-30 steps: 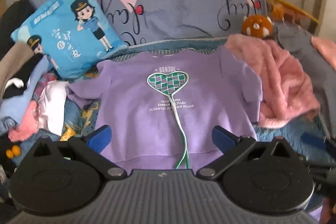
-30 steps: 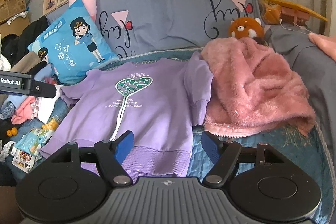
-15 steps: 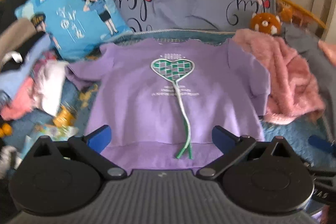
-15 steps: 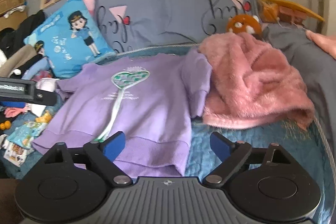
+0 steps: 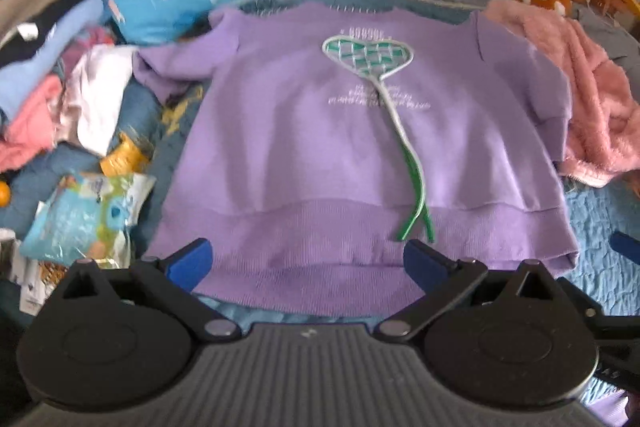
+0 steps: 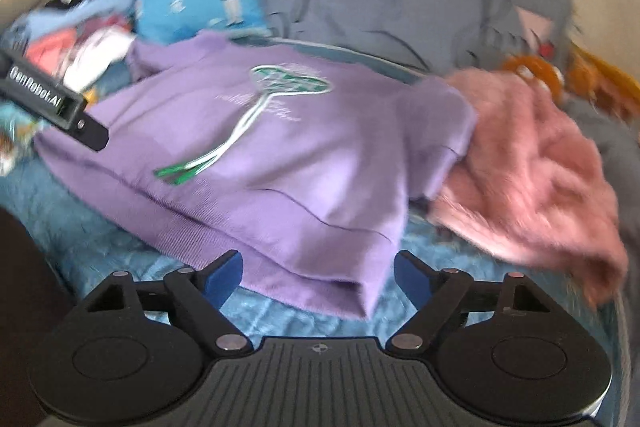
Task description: Fold clothes
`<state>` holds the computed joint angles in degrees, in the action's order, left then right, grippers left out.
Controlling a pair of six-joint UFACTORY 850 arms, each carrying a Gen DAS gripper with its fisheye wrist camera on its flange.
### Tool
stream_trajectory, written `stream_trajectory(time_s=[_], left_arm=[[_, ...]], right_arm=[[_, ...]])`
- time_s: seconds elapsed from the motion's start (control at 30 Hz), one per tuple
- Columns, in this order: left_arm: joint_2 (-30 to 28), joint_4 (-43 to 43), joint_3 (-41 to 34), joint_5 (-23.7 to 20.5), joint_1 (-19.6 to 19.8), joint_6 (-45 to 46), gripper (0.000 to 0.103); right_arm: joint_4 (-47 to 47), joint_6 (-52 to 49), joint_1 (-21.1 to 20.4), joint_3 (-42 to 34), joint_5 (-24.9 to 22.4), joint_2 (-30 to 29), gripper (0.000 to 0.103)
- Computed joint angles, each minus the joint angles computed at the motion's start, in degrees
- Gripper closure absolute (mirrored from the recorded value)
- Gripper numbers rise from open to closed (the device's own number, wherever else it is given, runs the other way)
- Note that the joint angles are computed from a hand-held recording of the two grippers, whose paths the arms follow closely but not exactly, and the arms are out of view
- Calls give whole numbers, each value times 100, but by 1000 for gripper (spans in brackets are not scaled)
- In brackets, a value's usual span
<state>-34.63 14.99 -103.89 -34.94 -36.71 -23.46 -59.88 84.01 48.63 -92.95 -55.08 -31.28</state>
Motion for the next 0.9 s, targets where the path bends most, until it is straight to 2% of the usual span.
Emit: stream_trajectory(time_s=[0.17,0.37,0.5,0.6,0.67,0.9], left_arm=[[-138,652,87,-167,-85,-164,0],[-60,341,308,267,-85,232,0],[-130,-70,219,223,-14,409,0],[-130,-244,217,243,29,450,0],[-128,-225,219,252,28,428,0],[-96,-51,273,310,-11,252,0]], right_arm=[[163,-1214,-53,-549,-335,-531,44],[-1,-1576,-13,-551,-658,-603,44],[-36,-1732,-19,-459,-728,-565,46],[46,-1842,-58,-513,-708,-602,67],[170,-1975,-89,-668,-841,-702,100],[21,-1599,-16,-553,-921,-481,100]])
